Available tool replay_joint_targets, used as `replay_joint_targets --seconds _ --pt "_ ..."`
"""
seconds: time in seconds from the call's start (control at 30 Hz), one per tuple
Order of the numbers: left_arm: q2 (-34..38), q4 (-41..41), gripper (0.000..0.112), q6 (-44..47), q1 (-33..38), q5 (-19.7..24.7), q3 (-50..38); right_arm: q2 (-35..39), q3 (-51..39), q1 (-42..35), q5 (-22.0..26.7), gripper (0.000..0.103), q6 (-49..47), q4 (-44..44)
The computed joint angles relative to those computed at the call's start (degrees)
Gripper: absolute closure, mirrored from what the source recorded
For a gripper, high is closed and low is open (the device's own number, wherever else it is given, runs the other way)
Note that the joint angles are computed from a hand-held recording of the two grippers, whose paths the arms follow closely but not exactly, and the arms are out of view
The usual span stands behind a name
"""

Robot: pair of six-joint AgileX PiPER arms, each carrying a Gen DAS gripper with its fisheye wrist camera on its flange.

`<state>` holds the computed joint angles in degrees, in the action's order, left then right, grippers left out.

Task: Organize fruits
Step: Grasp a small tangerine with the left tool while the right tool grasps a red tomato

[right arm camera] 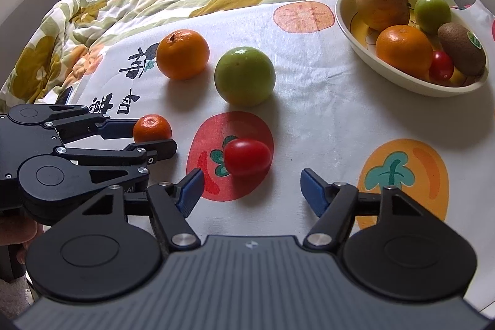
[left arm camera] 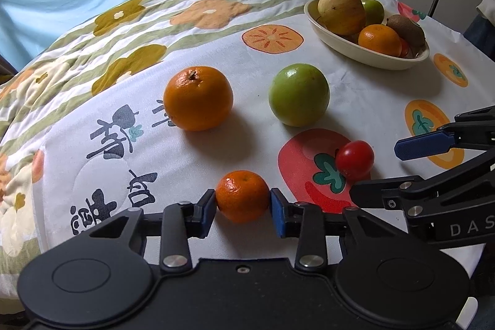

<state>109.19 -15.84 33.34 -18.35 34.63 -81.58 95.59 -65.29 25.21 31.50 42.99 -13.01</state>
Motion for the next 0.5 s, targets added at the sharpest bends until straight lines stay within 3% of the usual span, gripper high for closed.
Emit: replay_joint_targets --seconds 0.5 --pt "-3.06 4.87 0.072 -6.82 0.84 -1.02 3.78 2.31 -1.06 -0.8 -3.25 0.035 -3.05 1.37"
